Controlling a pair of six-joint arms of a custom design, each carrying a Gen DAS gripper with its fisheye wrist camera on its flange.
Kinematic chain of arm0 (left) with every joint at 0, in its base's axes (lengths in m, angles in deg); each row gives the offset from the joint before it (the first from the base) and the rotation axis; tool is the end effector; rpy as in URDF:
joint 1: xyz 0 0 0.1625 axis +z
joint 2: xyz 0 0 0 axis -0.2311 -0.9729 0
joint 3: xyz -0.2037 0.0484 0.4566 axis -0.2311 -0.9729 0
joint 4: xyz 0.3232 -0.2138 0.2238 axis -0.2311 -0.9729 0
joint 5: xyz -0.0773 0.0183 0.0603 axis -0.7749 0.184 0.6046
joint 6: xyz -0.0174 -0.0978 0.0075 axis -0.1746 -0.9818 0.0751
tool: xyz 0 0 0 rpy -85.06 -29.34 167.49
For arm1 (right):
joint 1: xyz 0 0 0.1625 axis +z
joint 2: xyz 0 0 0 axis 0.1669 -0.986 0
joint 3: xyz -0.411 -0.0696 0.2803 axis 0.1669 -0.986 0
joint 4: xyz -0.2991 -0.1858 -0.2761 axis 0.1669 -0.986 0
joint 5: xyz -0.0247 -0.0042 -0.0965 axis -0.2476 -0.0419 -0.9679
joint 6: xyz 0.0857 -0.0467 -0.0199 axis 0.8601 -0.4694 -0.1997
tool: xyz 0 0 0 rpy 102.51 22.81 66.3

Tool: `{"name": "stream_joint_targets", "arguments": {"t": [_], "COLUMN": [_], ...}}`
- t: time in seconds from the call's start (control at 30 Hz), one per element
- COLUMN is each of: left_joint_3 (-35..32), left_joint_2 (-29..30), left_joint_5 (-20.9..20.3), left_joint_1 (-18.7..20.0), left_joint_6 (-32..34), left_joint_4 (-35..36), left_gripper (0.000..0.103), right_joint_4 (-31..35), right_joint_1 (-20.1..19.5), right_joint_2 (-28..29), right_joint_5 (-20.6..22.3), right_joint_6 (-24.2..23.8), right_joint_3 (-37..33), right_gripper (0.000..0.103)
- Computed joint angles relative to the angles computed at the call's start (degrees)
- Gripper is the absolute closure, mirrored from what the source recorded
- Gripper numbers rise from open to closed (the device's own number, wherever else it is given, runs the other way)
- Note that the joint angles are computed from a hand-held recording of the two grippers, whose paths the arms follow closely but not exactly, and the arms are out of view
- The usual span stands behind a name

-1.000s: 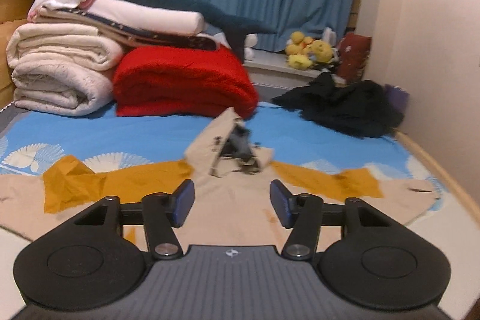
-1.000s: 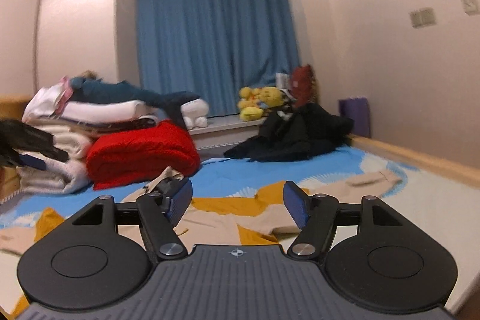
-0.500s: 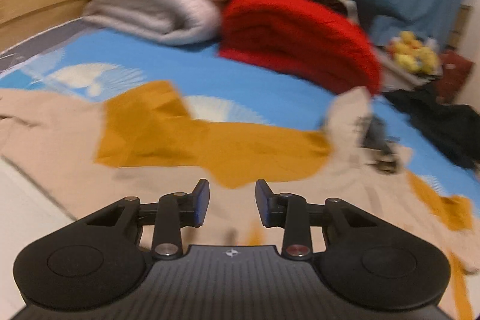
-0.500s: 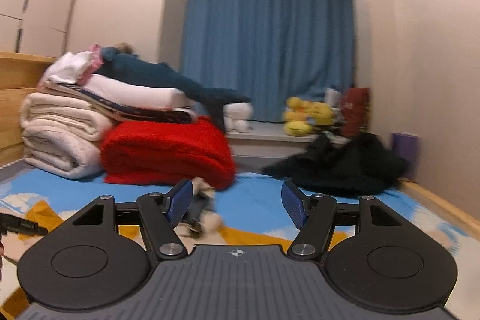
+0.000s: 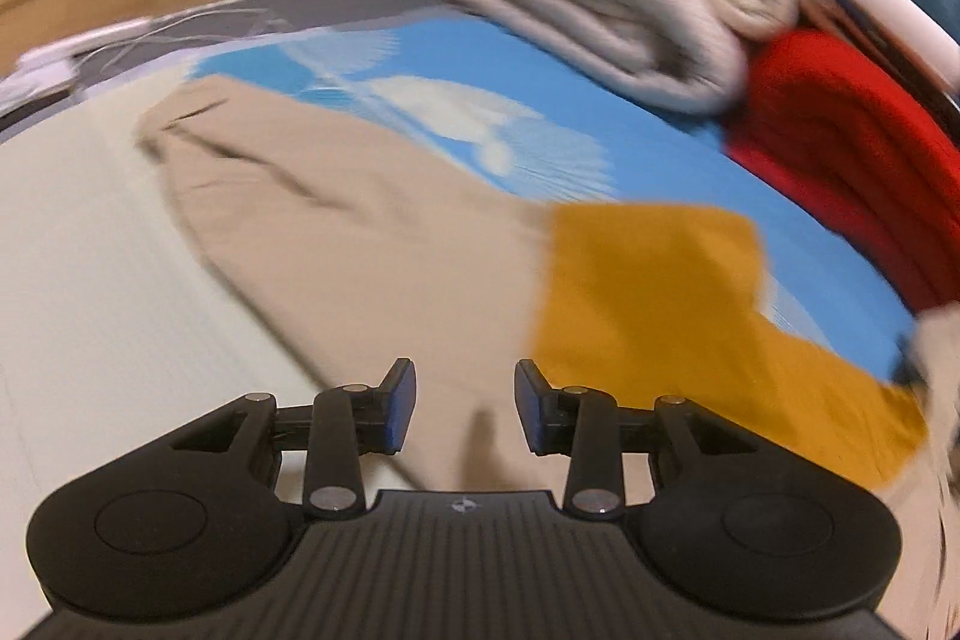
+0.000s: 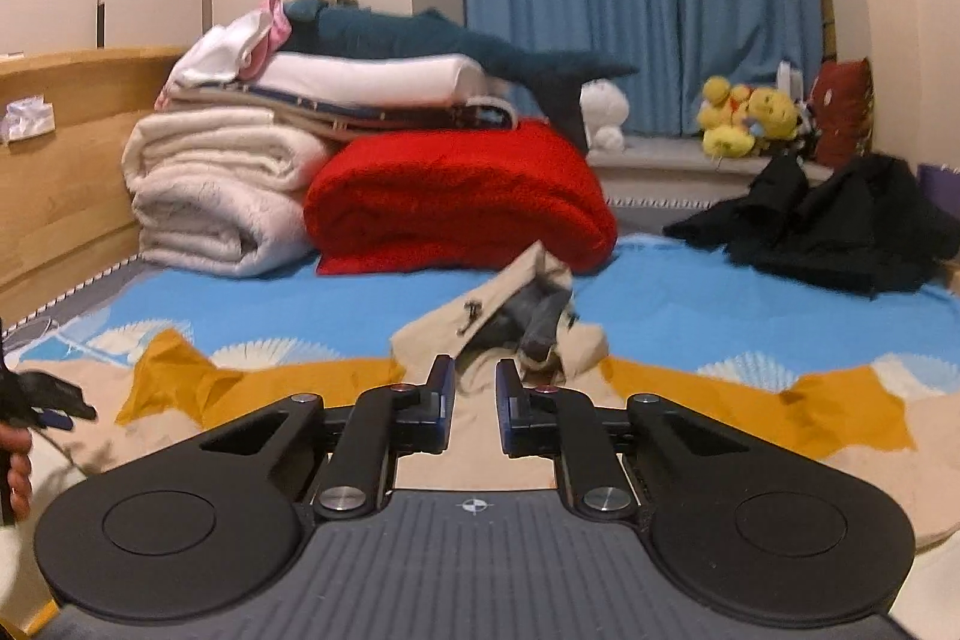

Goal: Fold large clothes
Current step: 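Reach the left gripper to the beige sleeve cuff and close on it, then lift the held sleeve with the left gripper, lay it across the jacket body, open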

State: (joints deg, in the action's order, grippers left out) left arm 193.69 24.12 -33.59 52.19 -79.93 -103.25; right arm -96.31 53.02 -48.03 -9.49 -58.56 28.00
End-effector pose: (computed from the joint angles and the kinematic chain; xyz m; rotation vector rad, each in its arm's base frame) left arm -0.2539 -0.4882 -0.0138 -0.9348 1.6307 -1.3603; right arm -0.1181 -0.6192 0.5108 1.2582 -2.3610 1.1431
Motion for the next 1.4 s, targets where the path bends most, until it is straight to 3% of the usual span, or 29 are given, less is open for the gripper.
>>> {"name": "stream_joint_targets", "arguments": {"t": [0.2,0.37,0.57,0.83,0.87,0.9,0.93,0.97,1.0,1.07,1.17,1.27,1.4], "left_joint_3": [7.2,11.5,14.7,14.0,13.9,14.1,13.9,12.9,11.4,6.7,-0.2,-8.7,-14.3], "left_joint_2": [-4.7,-7.1,-8.7,-8.9,-8.9,-9.1,-9.2,-8.9,-8.5,-7.7,-6.5,-2.6,0.6], "left_joint_5": [-2.4,-3.3,-1.4,-0.8,-0.9,-0.7,-0.7,-1.2,-2.1,-3.9,-4.9,-7.1,-6.8], "left_joint_1": [-0.9,-0.5,-0.7,0.5,0.5,0.5,0.4,0.2,-0.1,-0.9,-4.2,-7.8,-10.8], "left_joint_6": [-12.7,-16.8,-25.8,-27.4,-27.1,-26.4,-26.4,-27.7,-29.0,-32.3,-37.9,-39.0,-36.6], "left_joint_4": [-1.6,-5.4,-3.4,0.4,0.5,-0.3,-0.1,2.5,6.2,15.8,28.3,39.0,40.1], "left_gripper": [0.063,0.063,0.063,0.066,0.074,0.099,0.103,0.103,0.103,0.103,0.103,0.103,0.103], "right_joint_4": [1.3,1.0,1.5,3.0,3.3,3.2,2.8,2.3,1.5,1.2,1.4,1.6,-0.2], "right_joint_1": [0.5,0.7,0.9,1.7,1.8,1.9,2.0,2.0,1.9,1.8,2.1,2.4,2.4], "right_joint_2": [1.5,2.4,2.9,3.8,3.8,3.9,3.9,3.8,3.6,3.4,3.0,2.5,2.2], "right_joint_5": [-2.5,-4.9,-6.7,-11.8,-12.3,-12.9,-13.2,-13.2,-12.8,-12.1,-12.2,-12.1,-12.0], "right_joint_6": [1.6,2.9,2.7,4.2,4.5,4.8,4.9,5.0,5.1,4.8,5.5,5.3,7.0], "right_joint_3": [-1.1,-1.4,-1.0,-1.6,-1.7,-1.7,-1.6,-1.4,-1.2,-1.1,-1.5,-1.9,-2.0], "right_gripper": [0.088,0.087,0.087,0.087,0.083,0.07,0.06,0.041,0.032,0.027,0.008,0.008,0.008]}}
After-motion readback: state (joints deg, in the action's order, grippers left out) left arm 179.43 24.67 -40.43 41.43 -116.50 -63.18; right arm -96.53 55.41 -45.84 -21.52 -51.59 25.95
